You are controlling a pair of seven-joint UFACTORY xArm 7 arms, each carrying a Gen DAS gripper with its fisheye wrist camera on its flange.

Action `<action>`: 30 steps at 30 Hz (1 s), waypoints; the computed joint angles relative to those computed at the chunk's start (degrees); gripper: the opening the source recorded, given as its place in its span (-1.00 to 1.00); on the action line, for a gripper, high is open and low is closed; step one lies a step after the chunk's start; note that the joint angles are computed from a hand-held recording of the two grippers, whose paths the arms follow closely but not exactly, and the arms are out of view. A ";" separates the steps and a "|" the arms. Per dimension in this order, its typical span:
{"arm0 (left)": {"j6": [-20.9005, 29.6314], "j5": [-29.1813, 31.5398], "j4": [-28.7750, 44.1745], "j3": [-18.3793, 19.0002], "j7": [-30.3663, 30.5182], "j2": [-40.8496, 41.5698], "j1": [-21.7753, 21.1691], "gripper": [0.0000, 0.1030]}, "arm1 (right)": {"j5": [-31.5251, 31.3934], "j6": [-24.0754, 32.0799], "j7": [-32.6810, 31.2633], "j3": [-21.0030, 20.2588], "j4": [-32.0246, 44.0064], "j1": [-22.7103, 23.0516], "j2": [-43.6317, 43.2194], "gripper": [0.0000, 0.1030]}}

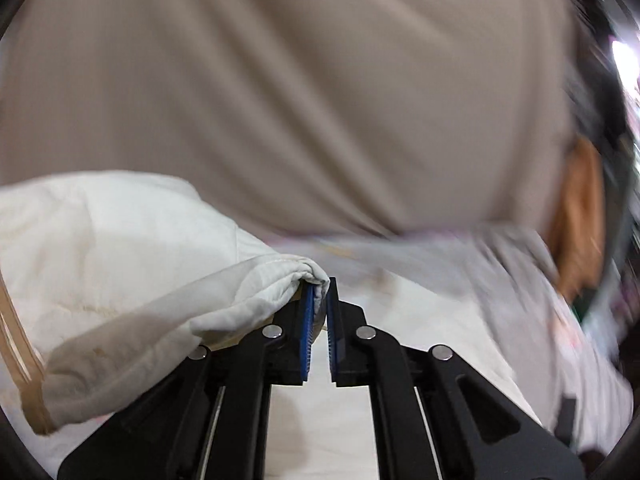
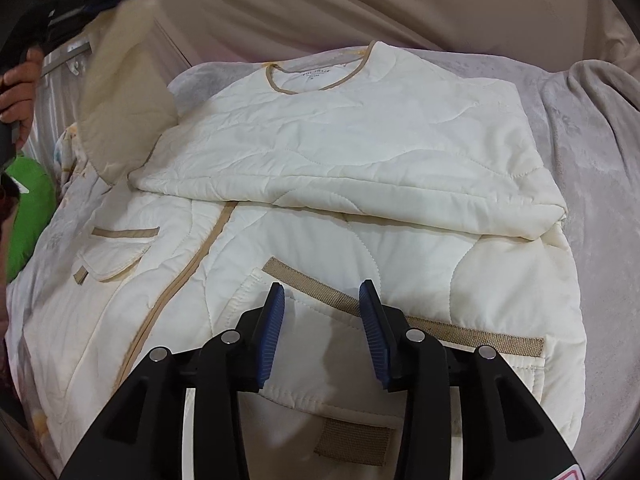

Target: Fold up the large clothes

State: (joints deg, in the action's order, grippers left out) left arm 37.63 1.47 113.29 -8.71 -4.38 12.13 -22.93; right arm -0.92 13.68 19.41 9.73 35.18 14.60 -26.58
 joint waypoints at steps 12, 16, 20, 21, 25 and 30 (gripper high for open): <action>6.77 2.37 -16.45 -0.66 -1.99 -1.35 -5.57 0.14 | 5.85 -4.32 -1.48 -4.37 -3.53 3.71 -2.81 0.14; 2.88 3.81 -28.06 0.93 -4.25 -10.28 -0.27 0.33 | 6.09 -3.95 -0.85 -3.78 -3.30 2.33 -3.73 0.14; 2.16 8.25 -34.52 1.97 -7.15 -15.37 4.70 0.33 | 2.05 -2.63 1.89 0.15 -1.51 -4.20 -6.29 0.23; 2.57 8.28 -35.29 2.32 -6.77 -16.03 5.97 0.33 | 1.52 -2.09 2.45 0.19 -0.65 -5.11 -6.41 0.26; 3.72 8.65 -36.70 2.36 -7.15 -16.40 9.11 0.33 | 3.23 0.03 1.13 -4.98 5.66 -4.66 -1.61 0.27; 2.09 11.28 -38.18 2.47 -9.75 -16.69 11.55 0.33 | 10.65 3.41 -0.90 -10.32 14.14 -2.51 7.27 0.27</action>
